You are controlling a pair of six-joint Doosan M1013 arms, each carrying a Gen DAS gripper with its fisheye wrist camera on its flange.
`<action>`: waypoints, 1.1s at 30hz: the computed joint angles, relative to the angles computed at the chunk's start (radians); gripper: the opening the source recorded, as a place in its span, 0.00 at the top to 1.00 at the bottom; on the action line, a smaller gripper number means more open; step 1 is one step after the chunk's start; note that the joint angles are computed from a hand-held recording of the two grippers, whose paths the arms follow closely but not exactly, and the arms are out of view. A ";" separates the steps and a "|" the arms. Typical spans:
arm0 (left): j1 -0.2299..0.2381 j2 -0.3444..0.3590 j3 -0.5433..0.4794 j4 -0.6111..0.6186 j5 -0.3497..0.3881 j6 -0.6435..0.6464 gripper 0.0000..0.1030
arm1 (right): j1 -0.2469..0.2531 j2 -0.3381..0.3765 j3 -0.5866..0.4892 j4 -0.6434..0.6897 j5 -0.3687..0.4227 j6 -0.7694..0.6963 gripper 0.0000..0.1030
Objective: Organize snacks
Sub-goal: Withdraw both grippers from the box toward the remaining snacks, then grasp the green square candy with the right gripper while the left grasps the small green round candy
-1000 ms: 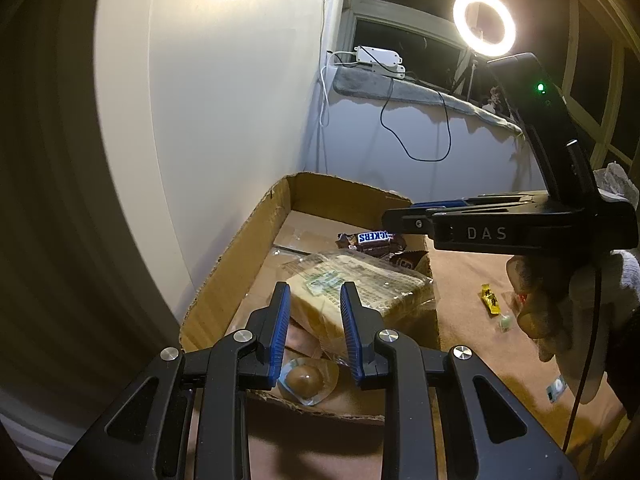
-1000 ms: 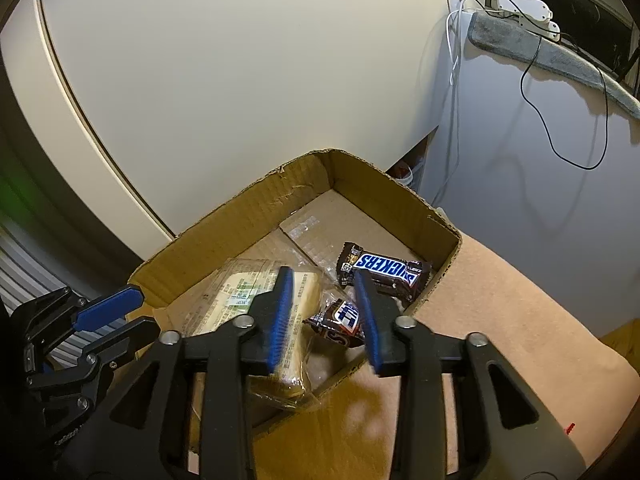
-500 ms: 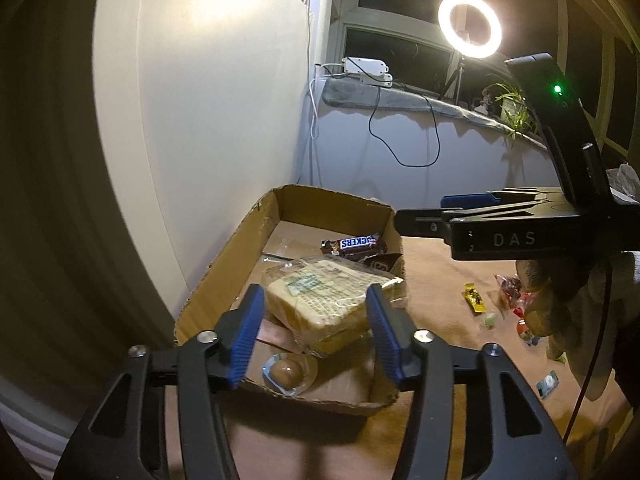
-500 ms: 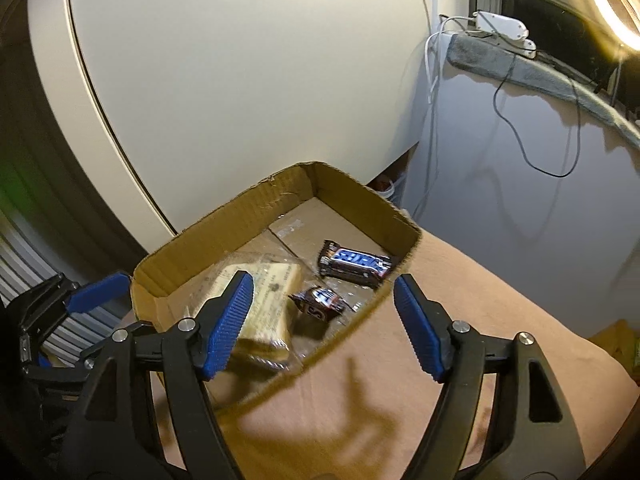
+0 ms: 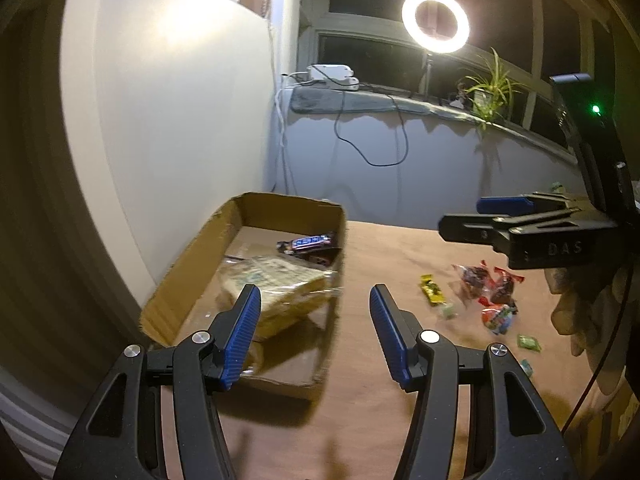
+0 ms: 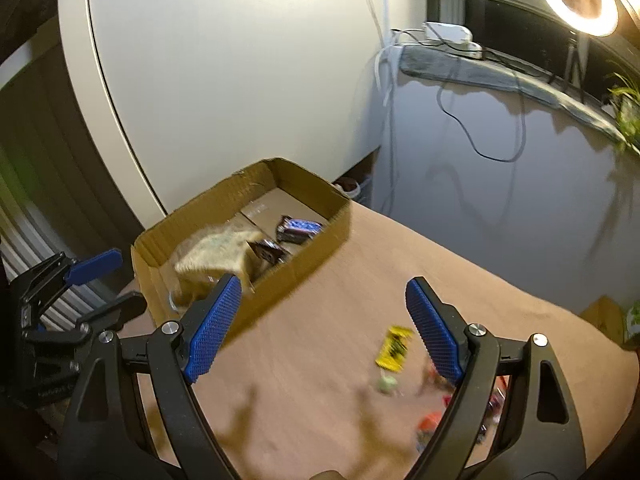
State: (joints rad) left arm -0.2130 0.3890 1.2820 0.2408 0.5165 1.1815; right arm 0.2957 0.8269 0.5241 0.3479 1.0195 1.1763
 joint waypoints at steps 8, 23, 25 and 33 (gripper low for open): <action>-0.037 0.009 -0.012 -0.024 -0.003 0.044 0.46 | -0.045 -0.108 0.206 0.000 -0.104 -0.011 0.16; -0.070 0.080 -0.087 -0.325 0.096 0.320 0.46 | -0.151 -0.184 0.400 -0.035 -0.149 0.081 0.16; -0.072 0.091 -0.100 -0.338 0.113 0.329 0.46 | -0.159 -0.183 0.409 -0.030 -0.146 0.081 0.16; -0.072 0.162 -0.187 -0.400 0.218 0.352 0.56 | -0.172 -0.142 0.388 0.057 -0.107 0.076 0.21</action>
